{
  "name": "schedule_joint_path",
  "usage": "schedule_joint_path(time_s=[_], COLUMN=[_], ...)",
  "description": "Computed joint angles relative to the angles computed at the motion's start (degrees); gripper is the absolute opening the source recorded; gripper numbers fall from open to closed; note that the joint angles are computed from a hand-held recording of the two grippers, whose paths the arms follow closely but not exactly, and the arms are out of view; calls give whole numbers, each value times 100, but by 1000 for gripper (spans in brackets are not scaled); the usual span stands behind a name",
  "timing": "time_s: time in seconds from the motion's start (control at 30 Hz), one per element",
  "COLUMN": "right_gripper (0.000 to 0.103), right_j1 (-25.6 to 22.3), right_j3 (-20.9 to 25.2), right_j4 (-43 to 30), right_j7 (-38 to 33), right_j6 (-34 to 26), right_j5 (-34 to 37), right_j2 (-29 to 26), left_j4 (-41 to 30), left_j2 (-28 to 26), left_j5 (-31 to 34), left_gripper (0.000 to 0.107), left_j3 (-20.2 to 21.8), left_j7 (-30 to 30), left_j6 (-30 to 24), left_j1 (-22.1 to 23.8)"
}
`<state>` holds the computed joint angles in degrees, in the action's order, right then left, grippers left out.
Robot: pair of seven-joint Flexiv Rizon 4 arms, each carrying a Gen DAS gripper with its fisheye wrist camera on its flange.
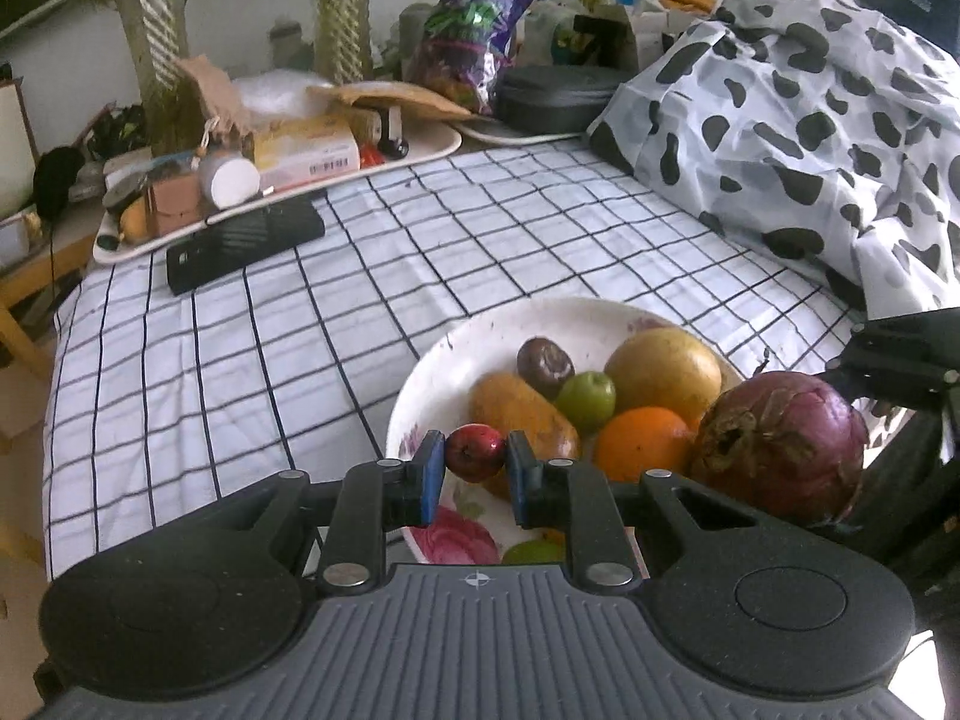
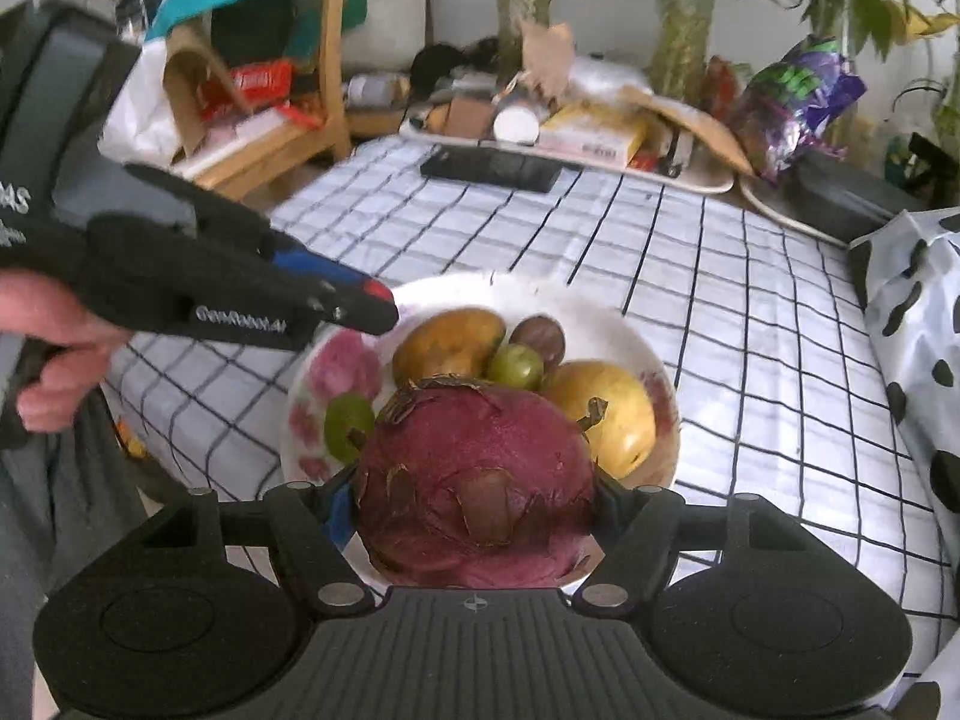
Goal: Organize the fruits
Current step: 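Carry the dragon fruit and cherry tomato to the plate and release both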
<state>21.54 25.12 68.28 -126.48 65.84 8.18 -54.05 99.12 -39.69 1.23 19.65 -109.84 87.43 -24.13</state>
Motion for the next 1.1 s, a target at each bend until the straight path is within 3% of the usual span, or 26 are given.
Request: schedule_joint_path(time_s=[0.13,0.2,0.23,0.33,0.43,0.57,0.67,0.77,0.8,0.9,0.93,1.1], right_gripper=[79,92,103,103,103,103,103,103,103,103,103,103], right_j1=[22,3,-15,-164,-128,-321,-340,-310,-296,-316,-339,-302], right_j3=[-42,-17,9,212,112,321,249,123,86,56,76,-40], right_j4=[-81,-126,-104,-124,-149,-29,89,263,324,550,613,1048], right_j7=[141,187,171,51,153,114,420,776,883,1125,1190,1522], right_j6=[-123,-100,9,81,131,491,663,806,865,1031,1047,1234], right_j5=[12,82,133,275,302,561,635,592,556,422,377,58], right_j2=[-27,-42,-34,-51,-43,28,116,224,254,355,382,589], left_j4=[96,170,213,321,398,555,651,623,630,698,714,659], left_j2=[76,126,153,225,286,376,411,407,418,457,455,442], left_j5=[-35,-45,-52,-80,-85,-190,-321,-452,-502,-559,-541,-399], left_gripper=[21,21,21,21,21,21,22,22,27,68,74,74], left_j3=[-138,-188,-218,-314,-404,-845,-1300,-1314,-1306,-973,-664,597], left_j7=[10,9,17,89,202,483,827,970,966,683,487,-359], left_j6=[17,71,106,162,168,284,366,233,185,260,334,12], left_j1=[88,97,102,104,95,359,662,592,563,233,-38,-1136])
